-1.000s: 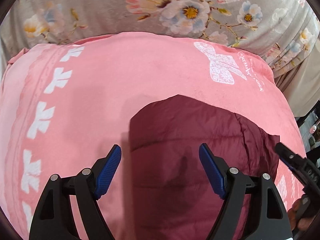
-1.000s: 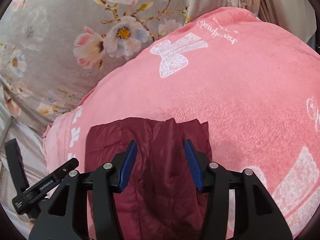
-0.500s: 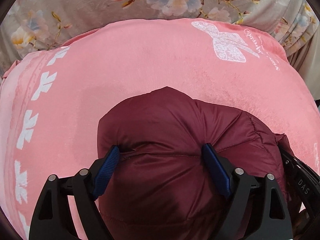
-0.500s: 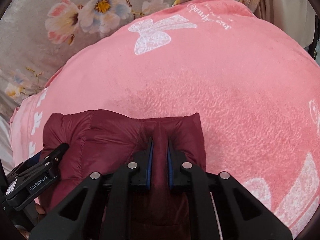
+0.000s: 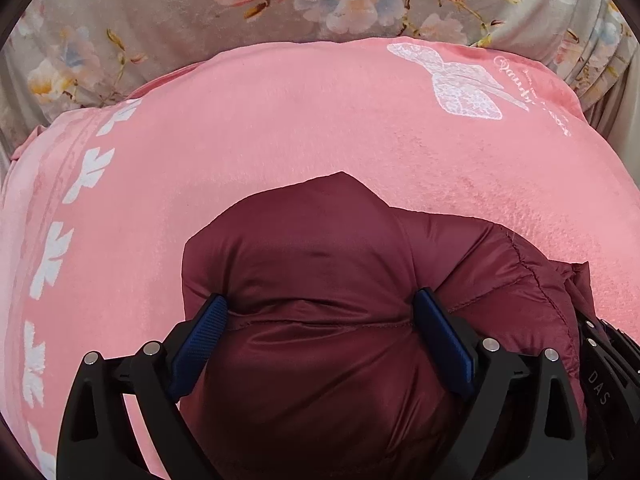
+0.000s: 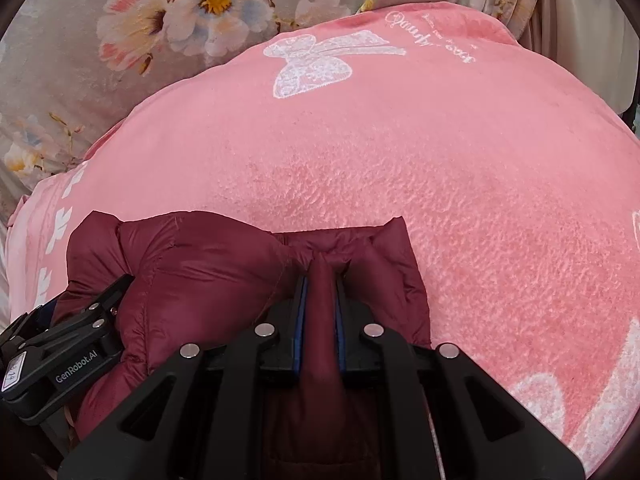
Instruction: Fold large clothes
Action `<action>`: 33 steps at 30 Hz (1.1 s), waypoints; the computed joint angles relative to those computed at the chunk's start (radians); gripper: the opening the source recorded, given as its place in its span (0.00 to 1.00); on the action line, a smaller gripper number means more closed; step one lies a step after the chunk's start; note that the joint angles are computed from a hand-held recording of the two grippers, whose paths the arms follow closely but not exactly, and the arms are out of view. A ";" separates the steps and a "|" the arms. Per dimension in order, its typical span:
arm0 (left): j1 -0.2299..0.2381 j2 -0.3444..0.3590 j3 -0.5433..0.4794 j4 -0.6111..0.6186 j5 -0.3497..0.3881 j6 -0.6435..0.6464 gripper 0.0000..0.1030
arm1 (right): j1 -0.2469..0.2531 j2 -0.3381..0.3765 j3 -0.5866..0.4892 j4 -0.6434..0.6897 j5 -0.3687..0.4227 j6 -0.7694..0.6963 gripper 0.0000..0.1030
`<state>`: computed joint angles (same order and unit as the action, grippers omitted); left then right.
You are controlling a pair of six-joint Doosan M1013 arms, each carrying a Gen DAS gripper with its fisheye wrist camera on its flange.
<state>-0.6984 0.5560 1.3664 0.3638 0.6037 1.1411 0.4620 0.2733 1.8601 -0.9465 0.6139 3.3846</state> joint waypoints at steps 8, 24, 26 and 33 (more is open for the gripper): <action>-0.011 0.003 0.013 0.094 -0.026 -0.077 0.91 | 0.003 0.005 0.008 -0.060 -0.003 0.050 0.09; -0.025 0.007 0.026 0.220 -0.043 -0.194 0.91 | 0.007 0.013 0.017 -0.146 -0.007 0.139 0.09; -0.027 0.007 0.027 0.233 -0.043 -0.206 0.91 | 0.007 0.013 0.019 -0.155 -0.009 0.150 0.09; -0.027 0.008 0.025 0.228 -0.040 -0.207 0.91 | -0.006 -0.001 0.042 -0.199 -0.066 0.211 0.09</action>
